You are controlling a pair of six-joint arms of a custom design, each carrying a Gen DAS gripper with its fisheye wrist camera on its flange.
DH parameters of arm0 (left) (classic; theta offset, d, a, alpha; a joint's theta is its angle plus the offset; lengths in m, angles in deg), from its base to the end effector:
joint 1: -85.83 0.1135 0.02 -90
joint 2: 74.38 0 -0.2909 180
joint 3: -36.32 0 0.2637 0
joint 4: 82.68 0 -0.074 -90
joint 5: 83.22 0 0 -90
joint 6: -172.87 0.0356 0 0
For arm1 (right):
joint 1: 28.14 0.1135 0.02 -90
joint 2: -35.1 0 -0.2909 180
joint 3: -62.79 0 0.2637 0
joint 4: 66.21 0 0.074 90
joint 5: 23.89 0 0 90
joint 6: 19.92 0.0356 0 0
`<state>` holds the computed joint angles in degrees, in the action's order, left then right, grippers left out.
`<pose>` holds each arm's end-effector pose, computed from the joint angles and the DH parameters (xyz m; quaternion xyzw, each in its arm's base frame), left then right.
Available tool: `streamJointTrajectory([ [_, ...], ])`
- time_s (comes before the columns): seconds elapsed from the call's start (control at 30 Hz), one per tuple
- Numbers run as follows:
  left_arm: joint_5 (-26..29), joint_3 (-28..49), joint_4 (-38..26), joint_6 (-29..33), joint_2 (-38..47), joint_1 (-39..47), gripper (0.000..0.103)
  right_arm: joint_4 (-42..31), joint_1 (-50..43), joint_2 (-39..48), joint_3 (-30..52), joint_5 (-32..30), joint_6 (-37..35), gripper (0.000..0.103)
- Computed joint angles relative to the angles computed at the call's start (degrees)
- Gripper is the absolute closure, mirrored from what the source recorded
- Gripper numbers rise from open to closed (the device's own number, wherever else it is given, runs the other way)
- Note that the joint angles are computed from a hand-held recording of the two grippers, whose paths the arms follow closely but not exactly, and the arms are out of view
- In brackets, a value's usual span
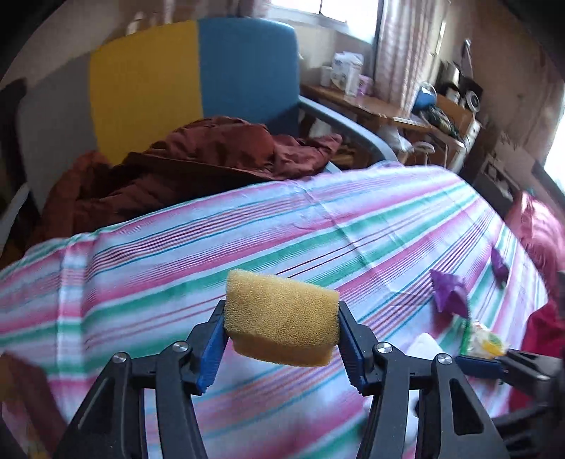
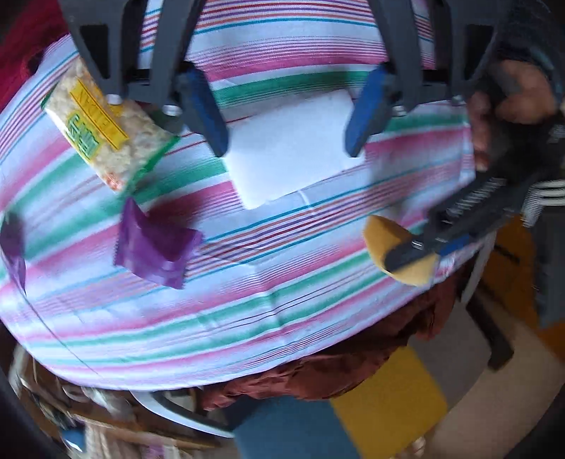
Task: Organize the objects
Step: 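Grasp the yellow sponge with the left tool while the right tool grasps the white block, then carry the sponge and white block over the gold tray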
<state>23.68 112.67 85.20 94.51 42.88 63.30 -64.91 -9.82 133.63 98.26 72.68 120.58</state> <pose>0.3817 -0.1695 0.1131 0.3201 0.8830 -0.1685 0.2990 0.2238 0.0698 0.0697 0.2818 0.9264 0.0918 0.2323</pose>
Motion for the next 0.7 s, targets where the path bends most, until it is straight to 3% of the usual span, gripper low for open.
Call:
streamJointTrajectory([
  [0.23, 4.52, -9.59, -1.37, -1.36, -11.77, 5.43, 0.044, -2.17, 1.11, 2.33, 2.07, 4.48, -0.15, 0.023],
  [0.37, 6.06, -14.88, -2.51, 0.40, -18.58, 8.41, 0.044, 0.54, -1.01, 2.44, 0.83, 3.28, -0.06, 0.023],
  [0.5, 8.09, -19.54, -4.49, 3.54, -25.19, 12.76, 0.044, 8.05, -2.39, 3.15, -1.09, -4.90, -0.52, 0.023],
  [0.7, 11.37, -24.50, -9.12, 9.57, -33.21, 21.63, 0.044, 13.71, 0.06, 4.25, -2.33, -15.92, -1.43, 0.024],
])
